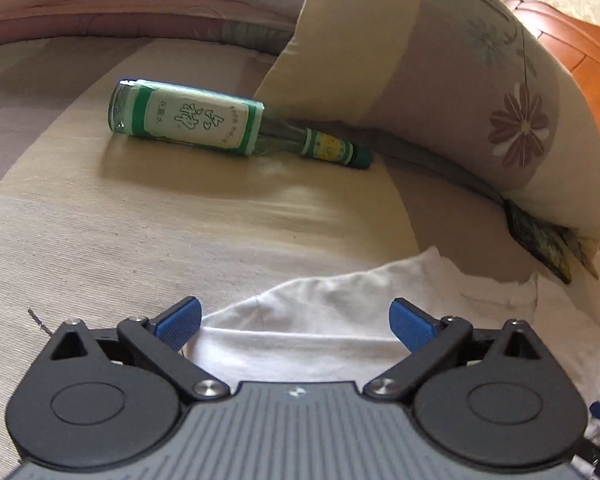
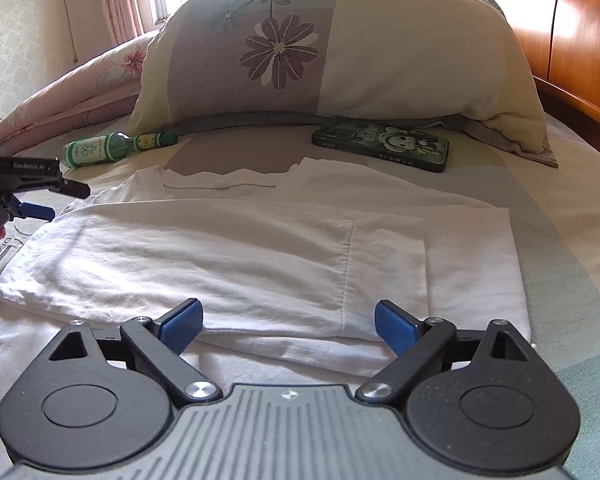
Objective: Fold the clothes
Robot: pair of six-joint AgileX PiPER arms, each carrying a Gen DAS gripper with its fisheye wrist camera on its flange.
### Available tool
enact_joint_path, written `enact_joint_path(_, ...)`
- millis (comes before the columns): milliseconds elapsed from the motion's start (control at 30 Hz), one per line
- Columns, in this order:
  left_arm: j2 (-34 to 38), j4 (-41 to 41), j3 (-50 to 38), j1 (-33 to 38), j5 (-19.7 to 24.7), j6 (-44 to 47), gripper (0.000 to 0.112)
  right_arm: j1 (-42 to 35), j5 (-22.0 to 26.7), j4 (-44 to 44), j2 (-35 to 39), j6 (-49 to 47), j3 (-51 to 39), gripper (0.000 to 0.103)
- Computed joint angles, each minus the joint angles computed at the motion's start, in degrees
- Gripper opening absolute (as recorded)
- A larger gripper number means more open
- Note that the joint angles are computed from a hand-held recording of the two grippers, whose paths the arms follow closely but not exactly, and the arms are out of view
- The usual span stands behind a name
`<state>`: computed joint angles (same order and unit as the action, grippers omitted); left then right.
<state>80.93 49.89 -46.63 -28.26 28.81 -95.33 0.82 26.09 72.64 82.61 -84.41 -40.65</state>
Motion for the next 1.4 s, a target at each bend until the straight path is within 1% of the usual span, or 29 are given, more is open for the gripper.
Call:
enact_joint_path(67, -1.5, 0.0, 0.7, 0.9, -4.6, 0.4, 0.1, 0.3, -0.3, -0.1, 0.0, -0.1, 0.0, 0.098)
enact_joint_path(133, -0.7, -6.6, 0.6, 2.4, -11.3, 7.8, 0.101, 0.6, -0.6, -0.2, -0.1, 0.1, 0.1, 0.099)
enact_joint_path(167, 0.3, -8.3, 0.1, 2.7, -12.6, 9.5, 0.101, 0.7, -0.8, -0.2, -0.1, -0.1, 0.2, 0.1)
enact_joint_path(300, 6.3, -5.0, -3.6, 2.1, -8.5, 5.2, 0.1, 0.4, -0.5, 0.2, -0.1, -1.2, 0.2, 0.1)
enact_joint_path(367, 6.8, -2.7, -5.0, 1.8, -5.4, 1.5, 0.1, -0.2, 0.4, 0.9, 0.0, -2.2, 0.2, 0.101)
enact_joint_path(400, 6.9, -3.5, -6.3, 1.4, -2.9, 2.0, 0.1, -0.5, 0.9, 0.8, -0.1, -2.0, 0.1, 0.101)
enact_joint_path(433, 6.4, -5.5, -7.7, 0.6, -0.2, 4.5, 0.099, -0.7, 1.4, 0.3, -0.5, -1.1, 0.0, 0.101)
enact_joint_path(500, 4.1, -8.4, -9.3, -1.3, 3.4, 9.7, 0.099, -1.2, 2.5, -0.6, -1.3, 0.6, -0.2, 0.101)
enact_joint_path(567, 1.3, -10.9, -11.1, -4.3, 8.4, 14.8, 0.1, -1.9, 4.0, -1.2, -2.2, 1.9, -0.4, 0.101)
enact_joint_path(633, -1.1, -11.8, -13.4, -8.3, 14.7, 17.9, 0.1, -3.4, 6.6, -1.2, -3.6, 2.5, -0.4, 0.102)
enact_joint_path(667, -2.0, -12.4, -15.1, -10.6, 18.5, 19.3, 0.1, -4.1, 7.5, -1.6, -4.3, 2.9, -0.4, 0.102)
enact_joint_path(733, -2.9, -12.6, -18.6, -15.5, 26.4, 21.3, 0.1, -6.2, 10.2, -2.3, -5.6, 3.6, -0.4, 0.103)
enact_joint_path(800, -3.1, -12.0, -22.3, -20.3, 33.2, 22.1, 0.1, -8.6, 13.2, -3.0, -6.6, 4.1, -0.4, 0.103)
enact_joint_path(833, -2.7, -12.1, -24.3, -22.0, 35.3, 22.6, 0.101, -10.0, 14.8, -3.0, -7.0, 4.0, -0.2, 0.103)
enact_joint_path(900, -1.5, -13.3, -28.3, -24.3, 37.2, 23.9, 0.101, -13.0, 18.7, -2.7, -7.4, 3.6, 0.7, 0.103)
enact_joint_path(933, -0.3, -14.0, -30.2, -25.0, 37.5, 24.5, 0.101, -14.3, 20.6, -3.5, -7.4, 3.8, 1.1, 0.103)
enact_joint_path(967, 1.3, -15.0, -32.0, -25.2, 36.7, 25.3, 0.101, -15.7, 22.6, -4.7, -7.6, 4.1, 1.6, 0.103)
enact_joint_path(1000, 3.5, -16.4, -34.1, -24.8, 35.2, 26.6, 0.101, -17.1, 24.5, -5.8, -7.8, 4.4, 2.1, 0.103)
enact_joint_path(1067, 8.9, -20.6, -38.9, -23.3, 31.3, 30.2, 0.101, -18.9, 26.3, -8.8, -9.3, 4.9, 3.3, 0.103)
enact_joint_path(1100, 12.0, -23.3, -41.6, -22.3, 29.2, 32.4, 0.101, -19.7, 26.9, -10.3, -10.3, 5.1, 3.9, 0.103)
enact_joint_path(1167, 18.9, -28.9, -48.0, -20.3, 25.9, 37.2, 0.101, -22.5, 29.2, -11.9, -12.2, 1.8, 5.1, 0.103)
enact_joint_path(1233, 27.6, -34.0, -56.7, -18.7, 23.8, 41.6, 0.101, -26.0, 32.0, -12.6, -13.0, -1.2, 5.5, 0.103)
enact_joint_path(1300, 36.4, -38.5, -66.0, -17.2, 23.7, 44.4, 0.101, -29.5, 34.4, -13.0, -13.4, -4.1, 5.7, 0.103)
enact_joint_path(1400, 49.0, -42.5, -81.1, -15.3, 25.9, 46.7, 0.101, -33.2, 34.9, -12.5, -12.8, -7.7, 5.8, 0.103)
